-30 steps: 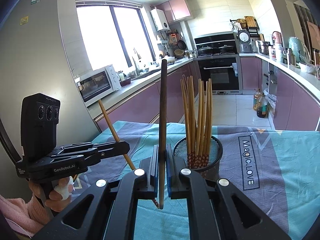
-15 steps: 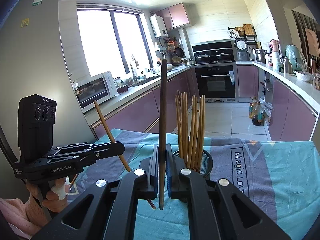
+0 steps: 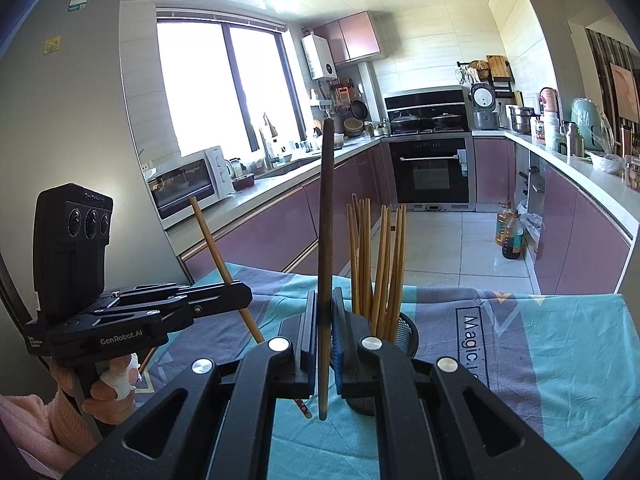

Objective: Organize utensils
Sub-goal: 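Lower the chopstick into the mesh cup with the left tool while the right tool lowers its own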

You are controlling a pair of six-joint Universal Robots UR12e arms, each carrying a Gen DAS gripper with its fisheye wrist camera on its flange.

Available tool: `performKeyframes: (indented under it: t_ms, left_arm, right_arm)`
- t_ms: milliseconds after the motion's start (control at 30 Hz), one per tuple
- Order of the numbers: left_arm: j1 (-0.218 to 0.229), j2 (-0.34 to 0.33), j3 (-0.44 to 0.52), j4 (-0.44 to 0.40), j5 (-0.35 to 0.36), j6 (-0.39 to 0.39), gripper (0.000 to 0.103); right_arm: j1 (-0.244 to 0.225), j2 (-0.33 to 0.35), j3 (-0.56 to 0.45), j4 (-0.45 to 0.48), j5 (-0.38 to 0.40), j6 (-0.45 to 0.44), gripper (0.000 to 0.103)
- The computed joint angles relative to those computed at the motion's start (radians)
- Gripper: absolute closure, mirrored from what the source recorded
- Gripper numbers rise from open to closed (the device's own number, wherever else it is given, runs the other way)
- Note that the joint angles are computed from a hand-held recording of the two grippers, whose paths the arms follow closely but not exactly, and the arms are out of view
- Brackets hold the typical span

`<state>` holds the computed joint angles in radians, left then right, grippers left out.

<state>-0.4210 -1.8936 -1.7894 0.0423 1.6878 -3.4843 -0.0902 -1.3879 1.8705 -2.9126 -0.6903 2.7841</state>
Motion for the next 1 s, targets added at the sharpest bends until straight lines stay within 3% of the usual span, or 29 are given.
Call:
performKeyframes:
  t_ms: [1000]
  left_arm:
    - [-0.020,0.003,0.019,0.074,0.031,0.066,0.096]
  right_arm:
    - [0.001,0.012,-0.035,-0.104,0.007,0.046,0.097]
